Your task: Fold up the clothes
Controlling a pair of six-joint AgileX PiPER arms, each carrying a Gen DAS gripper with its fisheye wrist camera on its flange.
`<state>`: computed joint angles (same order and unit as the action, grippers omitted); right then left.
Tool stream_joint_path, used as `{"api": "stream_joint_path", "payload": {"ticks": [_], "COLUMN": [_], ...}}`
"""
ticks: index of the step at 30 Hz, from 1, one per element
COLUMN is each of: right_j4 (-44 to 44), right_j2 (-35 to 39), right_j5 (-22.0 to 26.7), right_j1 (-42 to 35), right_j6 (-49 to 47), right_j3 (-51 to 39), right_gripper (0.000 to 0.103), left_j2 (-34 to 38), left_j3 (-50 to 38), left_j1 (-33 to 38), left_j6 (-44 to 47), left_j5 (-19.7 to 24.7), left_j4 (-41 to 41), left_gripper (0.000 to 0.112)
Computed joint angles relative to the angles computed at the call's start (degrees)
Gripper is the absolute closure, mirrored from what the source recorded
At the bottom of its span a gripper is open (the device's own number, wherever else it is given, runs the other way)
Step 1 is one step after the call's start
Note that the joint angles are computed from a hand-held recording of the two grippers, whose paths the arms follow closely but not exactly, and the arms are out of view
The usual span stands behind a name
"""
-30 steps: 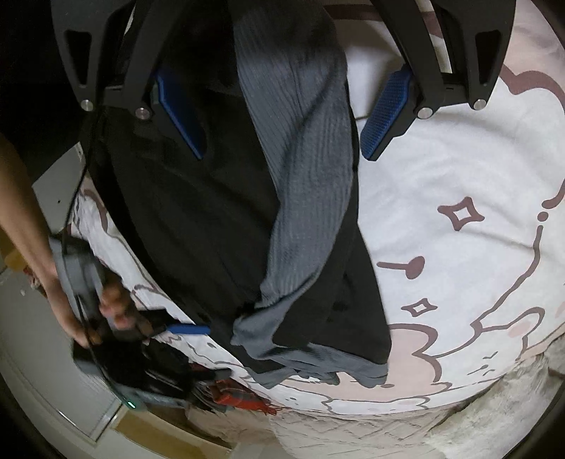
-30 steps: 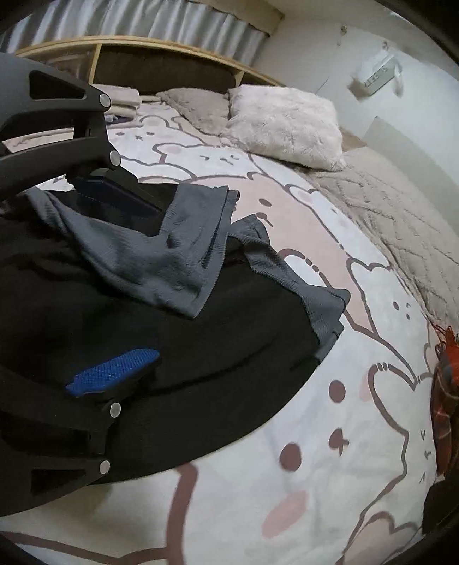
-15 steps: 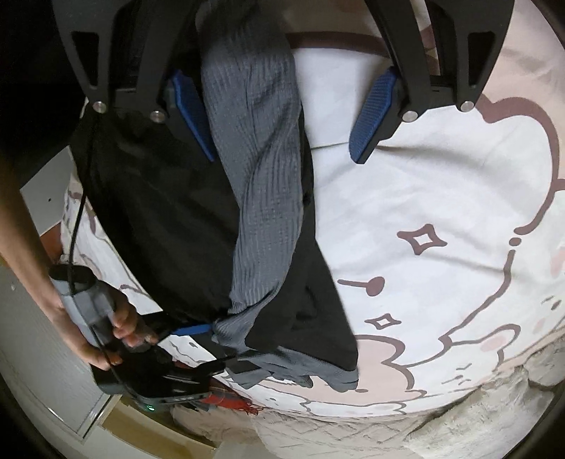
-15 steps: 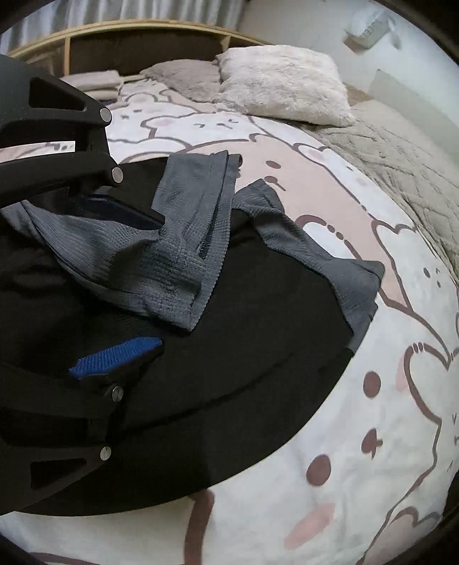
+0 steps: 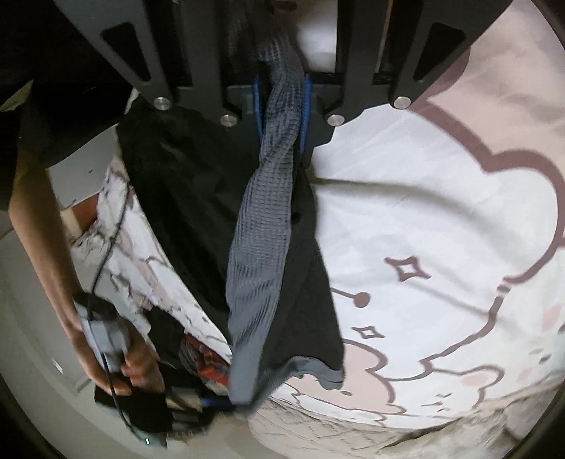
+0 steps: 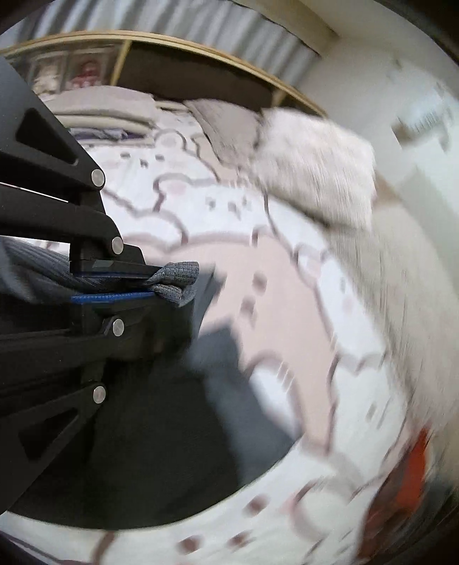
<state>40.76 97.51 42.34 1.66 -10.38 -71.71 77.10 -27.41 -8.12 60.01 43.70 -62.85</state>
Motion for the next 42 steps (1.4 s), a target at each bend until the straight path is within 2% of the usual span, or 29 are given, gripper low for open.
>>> {"api": "stream_joint_path", "payload": {"ticks": [4,9,14,17,19,20,22,24,25,26,28,31,33,36,37,38,40,41,42], "right_j4": [-5.86,-14.53,-21.17,-22.78,-24.05,-25.18,-24.68,-24.31,-25.60,-26.46,-22.85,-10.87,-6.63,-7.18,-8.89,-10.46,-13.12,-13.67,-13.44], "right_j2": [8.19,22.76,39.74,45.19,46.11,44.94,42.40,40.63,38.84,37.20,34.67,25.64,17.58,4.02,-0.10,-3.59,-8.37,-10.42,-11.54], "right_j5": [1.11,4.49,12.16,13.80,11.76,8.12,1.60,-0.34,-1.94,-3.10,-1.61,1.03,3.46,7.49,8.97,10.73,13.21,14.35,15.64], "right_j1": [9.28,19.30,25.98,28.41,29.71,30.35,30.98,31.30,31.78,32.11,31.08,26.13,21.28,11.07,6.87,2.39,-6.08,-11.52,-16.25], "right_j6": [6.81,15.40,21.08,21.18,20.72,20.72,18.65,18.07,18.27,18.26,14.51,3.71,-2.15,-8.16,-9.51,-11.14,-14.31,-16.86,-19.35], "right_j3": [-14.31,-33.74,-53.67,-58.66,-57.65,-54.26,-48.40,-46.26,-44.51,-43.14,-42.56,-34.92,-27.58,-15.70,-12.18,-9.51,-4.39,-1.43,0.82], "right_gripper": [0.096,0.096,0.096,0.096,0.096,0.096,0.078,0.014,0.010,0.010,0.011,0.011,0.011,0.012,0.016,0.024,0.032,0.040,0.042], "left_j2": [-0.26,0.13,3.17,2.39,2.24,2.15,1.99,1.71,1.63,1.37,0.45,-4.39,-8.95,-15.65,-17.08,-18.78,-20.01,-20.04,-19.81], "left_j3": [1.10,2.55,3.35,3.88,3.92,3.92,4.01,4.27,4.46,4.69,4.93,5.04,4.66,2.23,1.13,-0.69,-4.67,-6.97,-9.35], "left_j1": [4.43,9.77,13.92,15.57,15.94,16.01,16.43,16.61,16.98,17.46,18.36,19.93,20.48,21.12,20.76,18.80,16.62,14.28,11.47], "left_j6": [1.30,2.80,5.31,5.74,5.93,5.98,6.19,5.98,6.02,5.85,4.91,0.34,-3.99,-10.22,-11.94,-15.52,-19.68,-22.33,-25.27], "left_j5": [2.72,3.81,6.22,7.92,8.42,8.53,8.69,8.30,8.30,8.23,8.14,7.54,6.98,8.61,9.55,10.61,12.88,13.40,13.49], "left_j4": [-0.91,-0.40,0.31,1.47,1.64,1.63,1.89,2.29,2.57,3.05,4.31,8.77,13.31,20.21,21.34,22.36,23.21,23.53,24.04], "left_gripper": [0.096,0.096,0.100,0.101,0.101,0.101,0.101,0.101,0.101,0.101,0.101,0.101,0.100,0.100,0.100,0.100,0.100,0.100,0.098]}}
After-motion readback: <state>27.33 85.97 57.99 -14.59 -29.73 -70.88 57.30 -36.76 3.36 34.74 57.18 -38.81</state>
